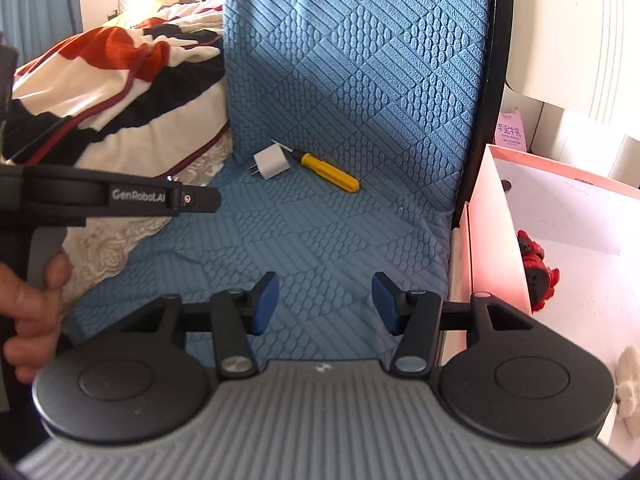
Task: Organize rigid objects
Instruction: 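Move both open tools back toward small charger and screwdriver on seat, then close left tool on small white charger while right tool grasps yellow screwdriver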
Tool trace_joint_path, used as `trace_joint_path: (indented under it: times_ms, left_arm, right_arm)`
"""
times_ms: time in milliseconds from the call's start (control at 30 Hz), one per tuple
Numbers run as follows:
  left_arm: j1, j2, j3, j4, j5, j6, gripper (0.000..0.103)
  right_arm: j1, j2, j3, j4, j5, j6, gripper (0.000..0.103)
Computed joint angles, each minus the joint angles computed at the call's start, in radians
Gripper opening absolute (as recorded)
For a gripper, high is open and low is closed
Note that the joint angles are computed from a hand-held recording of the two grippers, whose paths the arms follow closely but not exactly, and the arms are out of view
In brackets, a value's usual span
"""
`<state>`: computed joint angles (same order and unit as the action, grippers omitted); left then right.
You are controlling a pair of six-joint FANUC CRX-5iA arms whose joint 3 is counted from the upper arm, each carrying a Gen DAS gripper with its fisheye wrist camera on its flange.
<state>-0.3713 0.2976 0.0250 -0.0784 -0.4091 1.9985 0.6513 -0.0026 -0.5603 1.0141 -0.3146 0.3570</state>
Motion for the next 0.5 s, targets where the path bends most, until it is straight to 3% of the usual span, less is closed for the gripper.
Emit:
trace_joint_path:
  times_ms: [200,367,500]
  left_arm:
    - [0.027,0.098,0.138,-0.047,-0.023,0.054,0.016]
    - [0.051,0.167,0.201,0.003,-0.036,-0.016,0.016]
    - [0.059,0.221,0.252,0.025,-0.065,-0.048,0.016]
  right_arm:
    - [-0.038,0.052,0.04,0.06,0.041,0.01,0.054]
    - [-0.1,0.096,0.063,0.134,0.105,-0.038,0.054]
    - [-0.172,0.14,0.077,0.324,0.151,-0.199,0.054]
